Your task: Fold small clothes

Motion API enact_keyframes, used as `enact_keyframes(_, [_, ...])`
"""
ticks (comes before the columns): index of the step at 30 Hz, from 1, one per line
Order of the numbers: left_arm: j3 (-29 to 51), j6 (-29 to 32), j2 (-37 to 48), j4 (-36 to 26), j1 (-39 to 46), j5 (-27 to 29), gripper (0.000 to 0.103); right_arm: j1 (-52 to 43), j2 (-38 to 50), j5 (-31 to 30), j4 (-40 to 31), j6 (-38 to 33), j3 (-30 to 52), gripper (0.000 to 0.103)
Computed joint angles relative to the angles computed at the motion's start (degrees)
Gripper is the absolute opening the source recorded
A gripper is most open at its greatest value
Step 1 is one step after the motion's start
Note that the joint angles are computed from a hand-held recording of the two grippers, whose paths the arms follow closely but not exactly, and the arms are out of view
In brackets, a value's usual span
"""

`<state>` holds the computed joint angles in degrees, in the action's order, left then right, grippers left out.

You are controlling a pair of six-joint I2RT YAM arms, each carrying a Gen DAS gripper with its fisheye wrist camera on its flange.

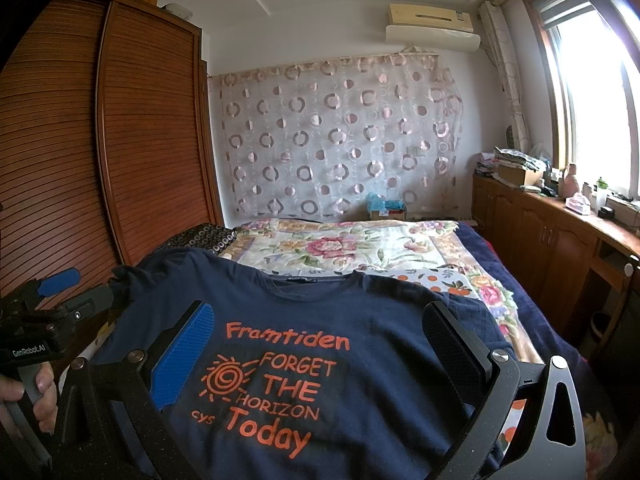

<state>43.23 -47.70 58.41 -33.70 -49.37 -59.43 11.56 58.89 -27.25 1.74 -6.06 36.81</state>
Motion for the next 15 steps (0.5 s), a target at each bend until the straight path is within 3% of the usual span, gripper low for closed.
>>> enact_keyframes(15, [-0.01,0.08,0.05,0.03,-0.07,-0.13,0.103,-0.17,0.21,-0.25,-0.26,-0.16,0.18,0.103])
